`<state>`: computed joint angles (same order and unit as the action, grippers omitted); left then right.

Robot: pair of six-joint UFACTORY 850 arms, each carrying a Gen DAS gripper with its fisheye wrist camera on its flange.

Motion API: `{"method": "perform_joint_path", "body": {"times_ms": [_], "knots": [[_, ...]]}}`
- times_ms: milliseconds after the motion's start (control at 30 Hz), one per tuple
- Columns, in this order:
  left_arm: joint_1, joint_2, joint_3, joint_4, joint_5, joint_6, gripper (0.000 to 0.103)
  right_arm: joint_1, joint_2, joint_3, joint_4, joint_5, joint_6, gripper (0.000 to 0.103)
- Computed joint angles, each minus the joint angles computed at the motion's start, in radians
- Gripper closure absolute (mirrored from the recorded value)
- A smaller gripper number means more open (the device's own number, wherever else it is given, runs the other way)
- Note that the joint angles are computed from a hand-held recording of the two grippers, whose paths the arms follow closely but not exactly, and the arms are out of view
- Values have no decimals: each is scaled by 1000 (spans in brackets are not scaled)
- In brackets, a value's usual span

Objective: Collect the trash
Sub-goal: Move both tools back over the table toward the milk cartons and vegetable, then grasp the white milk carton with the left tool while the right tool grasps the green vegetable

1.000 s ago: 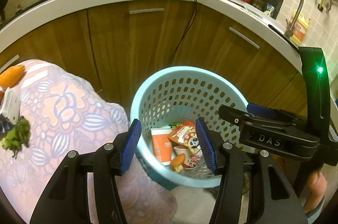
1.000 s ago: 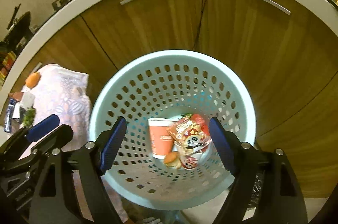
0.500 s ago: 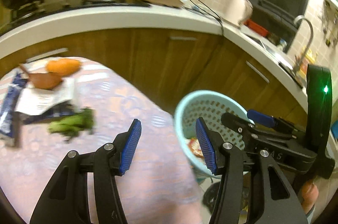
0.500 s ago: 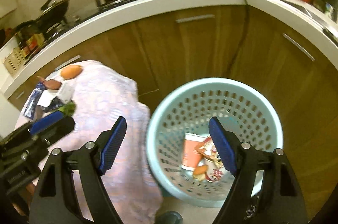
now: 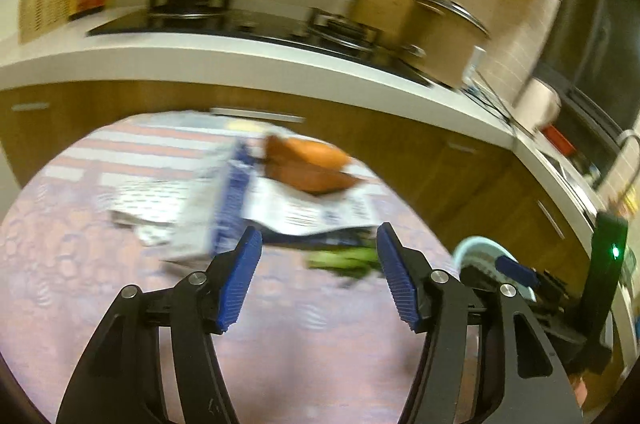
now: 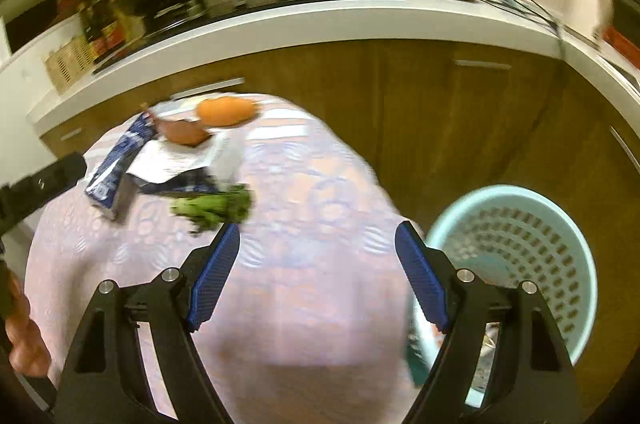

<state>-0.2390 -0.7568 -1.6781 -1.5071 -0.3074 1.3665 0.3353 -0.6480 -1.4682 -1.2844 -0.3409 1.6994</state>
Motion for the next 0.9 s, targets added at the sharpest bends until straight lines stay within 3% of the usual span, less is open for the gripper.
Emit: {"method": "perform_joint_path", "body": {"times_ms": [233, 433, 667, 900], "knots": [[52, -79, -116, 286, -20, -307, 40, 39, -119, -141, -41, 2, -31, 27], [66, -186, -263, 517, -60, -548, 40, 43, -173, -187, -64, 20, -16, 27], [79, -277, -371, 500, -138, -559, 32, 34, -183, -197, -52, 29, -6, 27], [78, -344, -459, 547, -209, -627, 31, 37, -191, -209, -33, 20, -39, 27]]}}
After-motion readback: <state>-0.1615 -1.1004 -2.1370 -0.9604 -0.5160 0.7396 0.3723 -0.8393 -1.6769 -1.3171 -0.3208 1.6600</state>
